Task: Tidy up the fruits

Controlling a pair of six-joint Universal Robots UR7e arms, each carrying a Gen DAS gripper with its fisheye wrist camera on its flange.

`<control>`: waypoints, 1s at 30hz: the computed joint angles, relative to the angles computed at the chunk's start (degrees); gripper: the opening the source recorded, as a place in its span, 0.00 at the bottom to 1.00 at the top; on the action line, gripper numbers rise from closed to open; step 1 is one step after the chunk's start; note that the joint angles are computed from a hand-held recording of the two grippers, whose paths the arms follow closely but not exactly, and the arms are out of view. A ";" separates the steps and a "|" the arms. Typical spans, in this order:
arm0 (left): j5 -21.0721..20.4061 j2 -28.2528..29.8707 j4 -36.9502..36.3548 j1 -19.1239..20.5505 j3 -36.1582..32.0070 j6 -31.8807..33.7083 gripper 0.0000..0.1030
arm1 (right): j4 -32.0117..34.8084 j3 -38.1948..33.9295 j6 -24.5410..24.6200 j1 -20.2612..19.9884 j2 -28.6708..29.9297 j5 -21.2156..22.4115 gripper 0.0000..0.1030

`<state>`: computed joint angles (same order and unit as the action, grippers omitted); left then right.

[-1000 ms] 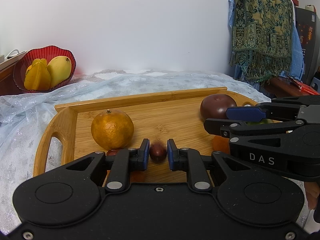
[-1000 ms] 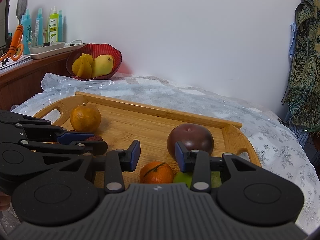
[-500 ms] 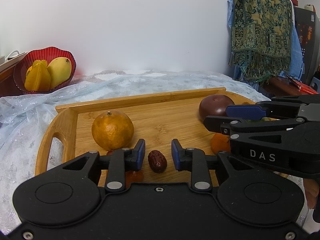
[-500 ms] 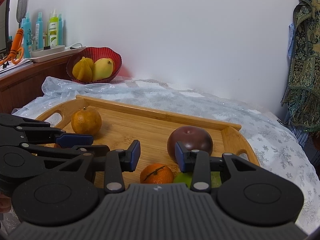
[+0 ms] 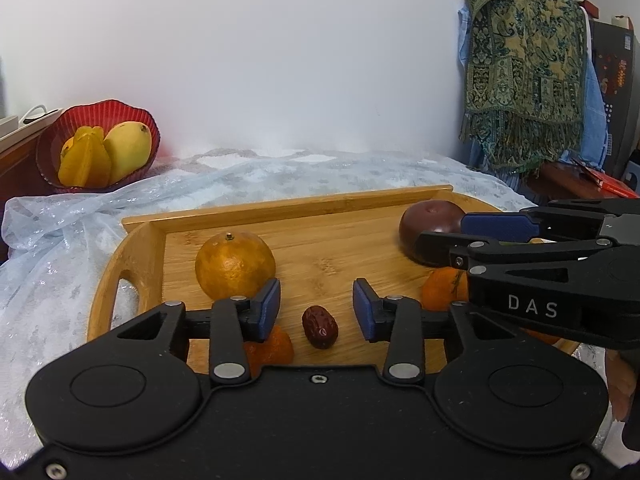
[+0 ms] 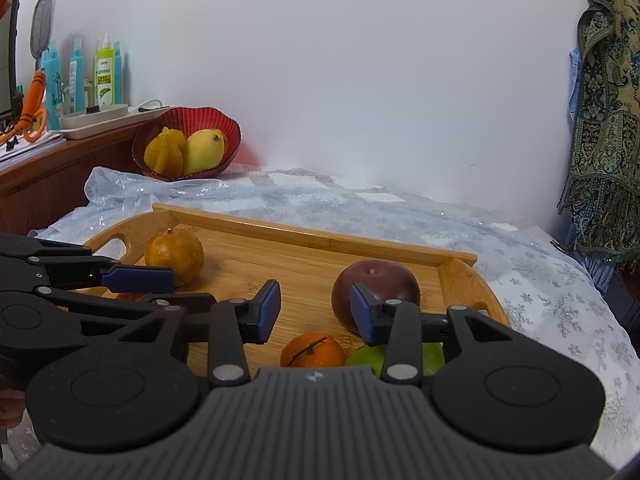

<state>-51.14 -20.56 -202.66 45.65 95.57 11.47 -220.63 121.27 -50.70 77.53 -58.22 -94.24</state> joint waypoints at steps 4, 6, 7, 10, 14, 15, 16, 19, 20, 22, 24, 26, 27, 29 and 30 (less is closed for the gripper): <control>-0.01 -1.07 -0.23 -0.60 1.69 -1.16 0.43 | -2.07 0.80 1.27 -0.12 -0.46 0.71 0.66; 0.19 -1.59 -0.27 -0.91 2.44 -1.48 0.46 | -3.30 1.40 1.76 -0.28 -0.79 1.33 0.69; 0.31 -1.83 -0.42 -1.07 2.87 -1.64 0.47 | -4.04 1.67 2.14 -0.36 -0.87 1.56 0.69; 1.05 -2.37 -0.75 -1.56 3.82 -2.37 0.52 | -5.59 2.20 3.35 -0.55 -1.07 1.88 0.73; 2.45 -3.07 -1.07 -2.11 5.07 -3.71 0.72 | -7.11 2.72 4.49 -0.84 -1.24 2.17 0.76; 2.75 -3.19 -1.49 -2.25 5.40 -4.11 0.75 | -7.55 2.88 4.69 -0.94 -1.29 2.33 0.77; 2.91 -3.35 -1.91 -2.37 5.75 -4.44 0.76 | -7.96 3.12 4.93 -1.07 -1.41 2.58 0.78; 3.21 -3.94 -2.43 -2.58 6.51 -4.93 0.79 | -8.95 3.52 5.77 -1.32 -1.59 3.15 0.82; 3.40 -4.03 -2.73 -2.67 6.68 -5.00 0.80 | -9.38 3.63 6.07 -1.39 -1.59 3.27 0.83; 3.92 -4.10 -3.13 -2.85 6.89 -5.21 0.85 | -9.94 3.87 6.67 -1.57 -1.68 3.42 0.85; 4.51 -4.13 -3.57 -3.01 7.13 -5.44 0.87 | -10.05 4.13 7.54 -1.76 -1.86 3.31 0.86; 5.08 -4.25 -3.33 -3.11 7.29 -5.84 0.88 | -10.00 4.28 8.51 -1.94 -1.98 3.16 0.86; 5.40 -4.29 -3.25 -3.19 7.41 -6.09 0.88 | -10.16 4.47 8.84 -2.07 -2.03 3.17 0.87; 5.76 -4.30 -3.13 -3.26 7.53 -6.46 0.89 | -10.38 4.71 9.51 -2.27 -2.12 3.21 0.87; 5.91 -4.34 -3.13 -3.27 7.63 -6.58 0.89 | -10.50 4.87 9.84 -2.40 -2.19 3.31 0.88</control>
